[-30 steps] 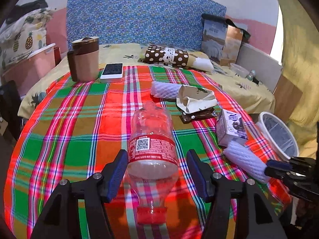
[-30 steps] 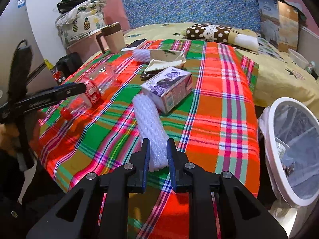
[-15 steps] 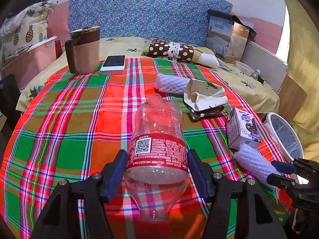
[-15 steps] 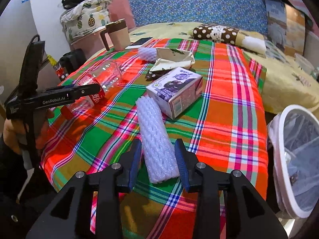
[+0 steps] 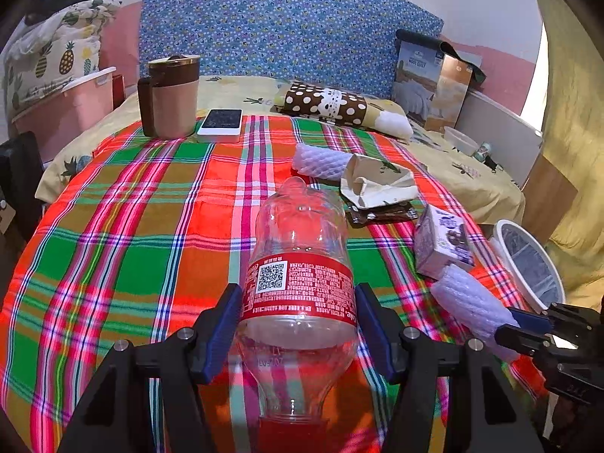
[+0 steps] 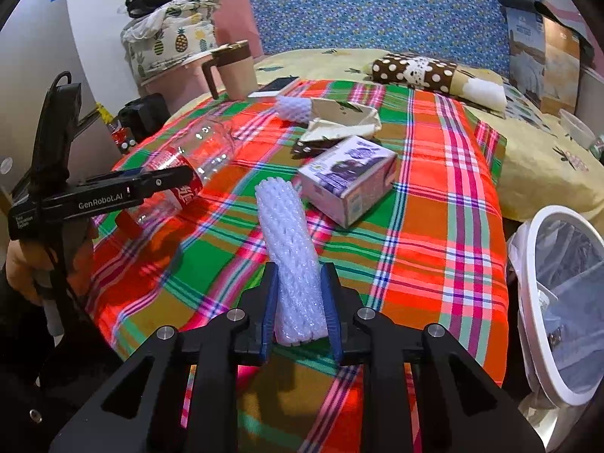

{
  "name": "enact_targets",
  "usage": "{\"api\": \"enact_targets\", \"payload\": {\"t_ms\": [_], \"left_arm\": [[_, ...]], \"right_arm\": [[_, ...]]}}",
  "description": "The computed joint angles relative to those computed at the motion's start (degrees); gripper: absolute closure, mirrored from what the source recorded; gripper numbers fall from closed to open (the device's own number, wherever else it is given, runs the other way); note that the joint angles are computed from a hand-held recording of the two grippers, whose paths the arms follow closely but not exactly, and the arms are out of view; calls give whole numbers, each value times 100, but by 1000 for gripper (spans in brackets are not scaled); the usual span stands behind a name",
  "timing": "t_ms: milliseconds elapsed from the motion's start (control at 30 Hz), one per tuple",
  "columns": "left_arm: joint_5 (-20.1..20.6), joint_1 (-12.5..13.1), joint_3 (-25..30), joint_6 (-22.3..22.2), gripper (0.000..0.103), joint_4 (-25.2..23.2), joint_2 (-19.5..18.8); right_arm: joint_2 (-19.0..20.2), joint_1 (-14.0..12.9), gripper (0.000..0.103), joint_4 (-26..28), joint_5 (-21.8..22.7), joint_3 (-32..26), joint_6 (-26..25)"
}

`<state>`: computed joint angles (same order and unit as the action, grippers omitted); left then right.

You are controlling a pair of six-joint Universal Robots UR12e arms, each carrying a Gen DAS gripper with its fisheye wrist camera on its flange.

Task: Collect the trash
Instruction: 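Carry the bottle and foam sleeve over the white bin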

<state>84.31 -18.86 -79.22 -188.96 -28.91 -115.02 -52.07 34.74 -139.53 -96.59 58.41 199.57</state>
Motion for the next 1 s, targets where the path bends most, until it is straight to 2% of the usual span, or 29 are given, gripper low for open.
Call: {"api": "enact_targets", "payload": {"t_ms": [433, 1000], "left_arm": [[-362, -143, -102, 62, 42, 271, 174], [-1093, -504, 526, 476, 42, 93, -194]], "right_arm": [[-218, 24, 78, -495, -457, 298, 223], [-610, -37, 78, -668, -1312, 908, 889]]}}
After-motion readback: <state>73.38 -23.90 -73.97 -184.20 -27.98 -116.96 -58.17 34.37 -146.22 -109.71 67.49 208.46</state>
